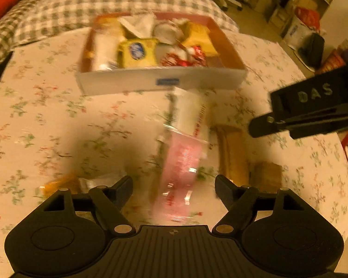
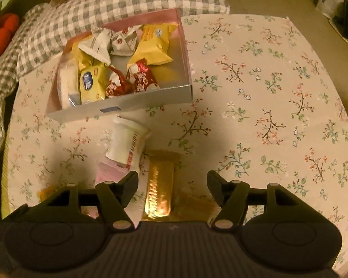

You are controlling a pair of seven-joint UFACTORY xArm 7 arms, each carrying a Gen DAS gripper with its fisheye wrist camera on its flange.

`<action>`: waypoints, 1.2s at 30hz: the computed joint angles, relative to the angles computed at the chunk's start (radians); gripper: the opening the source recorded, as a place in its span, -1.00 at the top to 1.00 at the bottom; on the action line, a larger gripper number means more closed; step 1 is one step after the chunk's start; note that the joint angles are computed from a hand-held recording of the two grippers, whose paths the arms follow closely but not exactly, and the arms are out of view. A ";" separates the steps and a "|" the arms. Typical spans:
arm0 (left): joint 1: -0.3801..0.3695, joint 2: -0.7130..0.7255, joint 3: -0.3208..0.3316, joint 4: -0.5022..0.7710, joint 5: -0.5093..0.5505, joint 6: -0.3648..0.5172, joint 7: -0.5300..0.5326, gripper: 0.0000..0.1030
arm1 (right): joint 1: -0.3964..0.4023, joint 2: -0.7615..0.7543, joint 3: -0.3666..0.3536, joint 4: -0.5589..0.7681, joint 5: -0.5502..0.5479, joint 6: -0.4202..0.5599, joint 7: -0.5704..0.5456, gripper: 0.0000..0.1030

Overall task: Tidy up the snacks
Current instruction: 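Grasp the pink packet with the left gripper, then grasp the brown cracker packet with the right gripper while the left holds the pink packet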

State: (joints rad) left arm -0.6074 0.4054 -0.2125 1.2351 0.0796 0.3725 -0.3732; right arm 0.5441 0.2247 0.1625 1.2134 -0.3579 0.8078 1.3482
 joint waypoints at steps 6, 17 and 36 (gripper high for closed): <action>-0.057 0.048 0.048 0.031 0.079 0.008 -0.032 -0.41 | -0.017 -0.003 0.000 -0.024 0.037 -0.021 -0.035 -0.26; 0.072 -0.023 -0.033 -0.036 -0.094 -0.067 0.006 0.43 | -0.035 -0.001 0.018 -0.046 0.096 -0.005 -0.223 -0.30; -0.005 -0.012 0.049 0.002 0.074 -0.012 -0.079 0.43 | 0.029 0.082 0.019 0.001 0.062 0.074 -0.603 0.11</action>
State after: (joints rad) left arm -0.6129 0.3932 -0.1630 1.2367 0.1534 0.3602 -0.4523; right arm 0.5735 0.3068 0.1818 1.2149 -0.2958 0.8817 0.7453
